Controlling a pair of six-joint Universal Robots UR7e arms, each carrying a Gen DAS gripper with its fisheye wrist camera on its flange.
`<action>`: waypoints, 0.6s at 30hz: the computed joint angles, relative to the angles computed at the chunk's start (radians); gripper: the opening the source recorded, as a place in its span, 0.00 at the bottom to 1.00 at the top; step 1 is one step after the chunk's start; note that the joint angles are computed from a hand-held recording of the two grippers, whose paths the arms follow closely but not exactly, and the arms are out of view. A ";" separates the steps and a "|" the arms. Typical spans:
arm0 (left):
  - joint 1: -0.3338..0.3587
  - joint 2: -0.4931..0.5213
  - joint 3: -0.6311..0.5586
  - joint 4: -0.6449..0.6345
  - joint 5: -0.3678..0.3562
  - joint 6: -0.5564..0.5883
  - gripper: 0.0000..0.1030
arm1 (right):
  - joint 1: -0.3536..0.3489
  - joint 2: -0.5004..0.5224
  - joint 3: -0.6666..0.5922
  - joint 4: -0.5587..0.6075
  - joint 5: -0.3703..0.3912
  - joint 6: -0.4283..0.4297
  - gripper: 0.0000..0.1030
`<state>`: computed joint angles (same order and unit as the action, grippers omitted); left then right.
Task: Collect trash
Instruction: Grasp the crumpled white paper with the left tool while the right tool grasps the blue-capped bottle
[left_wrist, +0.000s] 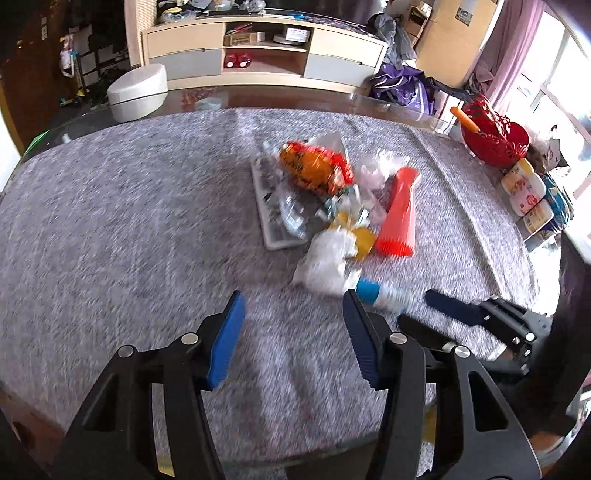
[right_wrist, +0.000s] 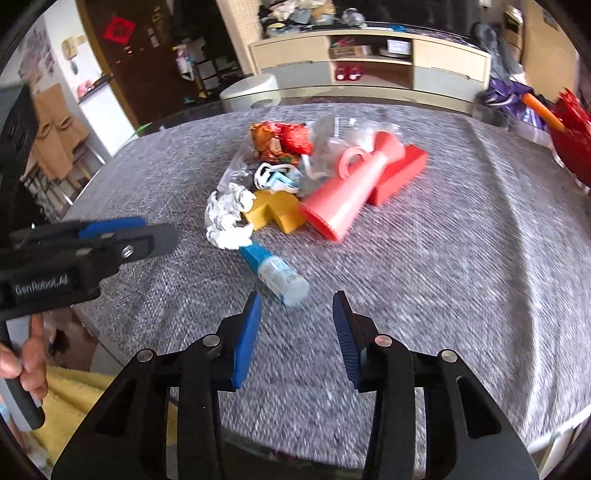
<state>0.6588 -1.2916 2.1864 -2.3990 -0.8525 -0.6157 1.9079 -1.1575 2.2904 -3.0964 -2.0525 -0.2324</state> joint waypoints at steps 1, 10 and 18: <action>0.005 0.015 -0.009 -0.013 -0.004 0.012 0.49 | -0.005 0.008 -0.009 0.005 0.007 -0.002 0.40; 0.070 0.117 -0.081 -0.077 -0.060 0.099 0.41 | -0.016 0.043 -0.030 -0.010 0.029 -0.041 0.38; 0.086 0.137 -0.084 -0.100 -0.087 0.122 0.19 | -0.025 0.019 -0.006 -0.009 0.052 -0.032 0.31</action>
<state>0.7445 -1.1550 2.1025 -2.4994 -0.9392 -0.4941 1.8827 -1.1387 2.2839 -3.1056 -2.0008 -0.2640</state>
